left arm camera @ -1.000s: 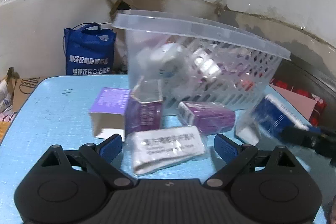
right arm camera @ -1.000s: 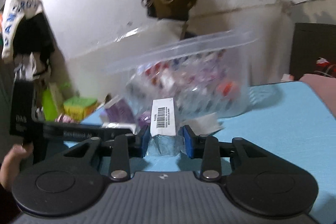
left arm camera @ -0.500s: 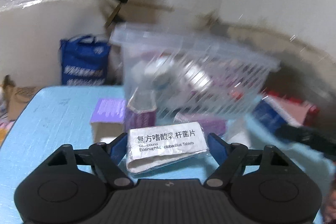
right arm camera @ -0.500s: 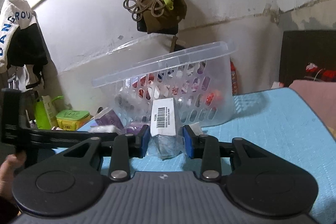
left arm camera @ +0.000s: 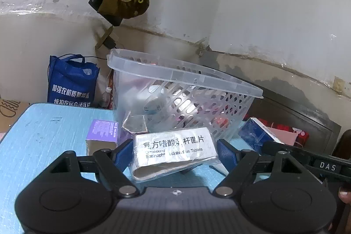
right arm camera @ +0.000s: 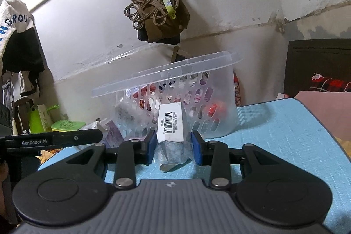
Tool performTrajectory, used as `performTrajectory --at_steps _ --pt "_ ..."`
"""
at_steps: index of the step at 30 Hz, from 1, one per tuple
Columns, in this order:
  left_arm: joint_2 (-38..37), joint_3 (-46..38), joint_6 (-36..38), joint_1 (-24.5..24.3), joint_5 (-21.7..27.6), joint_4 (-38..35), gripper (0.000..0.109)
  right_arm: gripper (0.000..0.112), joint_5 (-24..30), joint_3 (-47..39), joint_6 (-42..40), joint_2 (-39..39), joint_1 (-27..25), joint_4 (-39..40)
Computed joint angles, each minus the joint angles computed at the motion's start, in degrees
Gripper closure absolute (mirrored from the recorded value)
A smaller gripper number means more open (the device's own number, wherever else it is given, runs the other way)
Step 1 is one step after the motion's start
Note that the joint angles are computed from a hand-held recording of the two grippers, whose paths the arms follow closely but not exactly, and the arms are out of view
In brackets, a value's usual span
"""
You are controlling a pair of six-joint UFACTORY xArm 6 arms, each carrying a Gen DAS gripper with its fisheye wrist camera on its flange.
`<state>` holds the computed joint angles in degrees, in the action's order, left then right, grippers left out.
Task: Organize objects
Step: 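Lift both held items over the clear basket and open both grippers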
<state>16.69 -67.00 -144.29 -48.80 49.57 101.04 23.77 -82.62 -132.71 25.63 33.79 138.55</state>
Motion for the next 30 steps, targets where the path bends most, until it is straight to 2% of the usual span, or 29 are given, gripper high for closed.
performTrajectory --at_steps 14,16,19,22,30 --pt "-0.77 1.53 -2.01 -1.05 2.85 0.49 0.025 0.075 1.37 1.33 -3.04 -0.85 -0.28 2.81" --pt "-0.91 1.86 -2.73 -1.57 4.18 0.9 0.025 0.075 1.49 1.54 -4.33 -1.01 -0.26 3.89" --pt "-0.91 2.27 -3.88 -3.28 8.97 0.79 0.025 0.075 1.5 1.34 -4.62 -0.95 -0.18 4.01" --pt "-0.93 2.45 -4.38 -3.87 10.4 0.98 0.025 0.075 1.14 1.02 -4.49 -0.87 -0.07 4.05" --pt "-1.43 2.78 -5.15 -4.29 10.05 0.61 0.025 0.075 0.66 0.84 -4.7 -0.89 0.0 3.86"
